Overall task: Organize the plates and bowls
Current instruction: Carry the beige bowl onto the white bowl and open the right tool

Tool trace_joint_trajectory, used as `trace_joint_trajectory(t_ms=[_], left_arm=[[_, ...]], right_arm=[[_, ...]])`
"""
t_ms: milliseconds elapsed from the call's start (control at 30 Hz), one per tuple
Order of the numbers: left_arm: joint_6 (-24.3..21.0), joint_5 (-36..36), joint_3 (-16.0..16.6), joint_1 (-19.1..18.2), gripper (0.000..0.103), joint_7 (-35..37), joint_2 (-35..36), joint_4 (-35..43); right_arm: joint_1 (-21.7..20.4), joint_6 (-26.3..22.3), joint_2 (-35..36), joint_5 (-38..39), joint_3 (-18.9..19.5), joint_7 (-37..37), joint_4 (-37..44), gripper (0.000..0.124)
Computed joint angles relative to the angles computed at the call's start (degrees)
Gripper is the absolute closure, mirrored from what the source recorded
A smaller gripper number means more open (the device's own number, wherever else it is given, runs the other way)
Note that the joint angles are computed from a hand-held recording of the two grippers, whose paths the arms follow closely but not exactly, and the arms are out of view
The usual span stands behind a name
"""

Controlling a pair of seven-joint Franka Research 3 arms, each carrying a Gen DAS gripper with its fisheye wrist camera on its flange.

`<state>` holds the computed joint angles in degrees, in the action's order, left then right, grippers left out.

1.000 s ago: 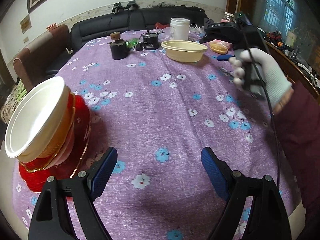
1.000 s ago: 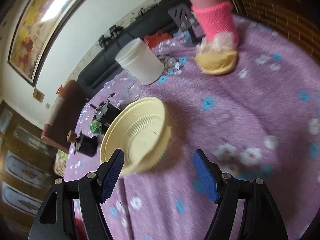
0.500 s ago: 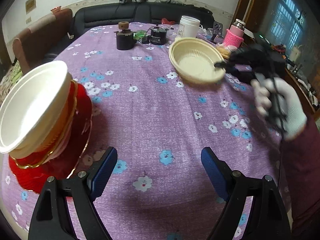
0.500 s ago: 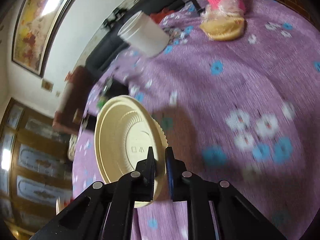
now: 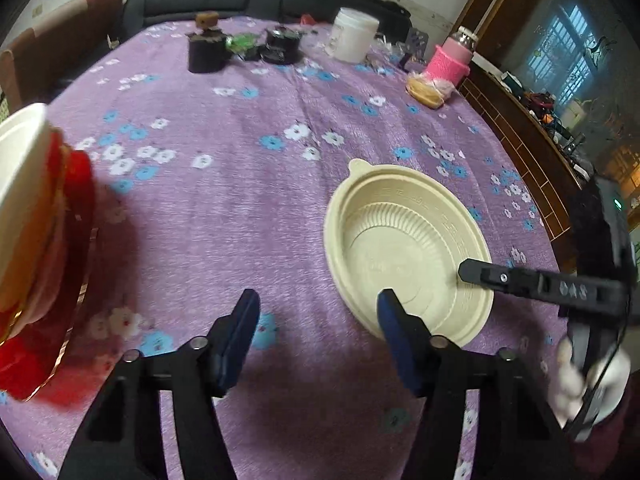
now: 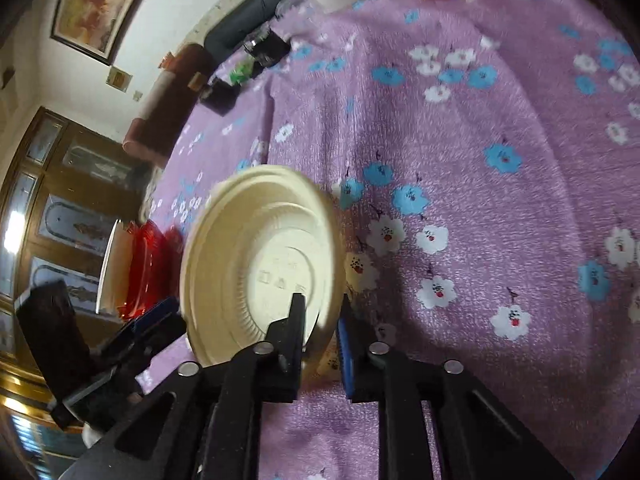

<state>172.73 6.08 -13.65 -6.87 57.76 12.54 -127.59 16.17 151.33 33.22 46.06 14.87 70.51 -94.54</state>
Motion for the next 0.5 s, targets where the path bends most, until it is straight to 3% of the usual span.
trace_joint_trajectory(t_ms=[267,367,467,500], left_arm=[[-5.25,7.59,4.86,-4.07,0.043,-6.33,3.8,6.56],[-6.42,5.47,2.15,-1.93,0.044,-4.29,5.1,7.66],[-6.33,3.07,0.13,-0.65,0.057,-2.05,5.68,7.64],[-6.26,1.97,-0.81,-0.05,0.068,-0.79,5.89,7.66]], right_arm=[[2.71,10.23,-1.14,-2.78,-0.5,1.58,-3.63,0.097],[2.57,12.88,-1.14,-2.88,0.29,2.14,-4.51,0.097],[2.27,14.11,-1.34,-3.02,1.17,2.36,-5.25,0.097],[2.41,14.39,-1.57,-3.36,1.18,2.55,-5.62,0.097]])
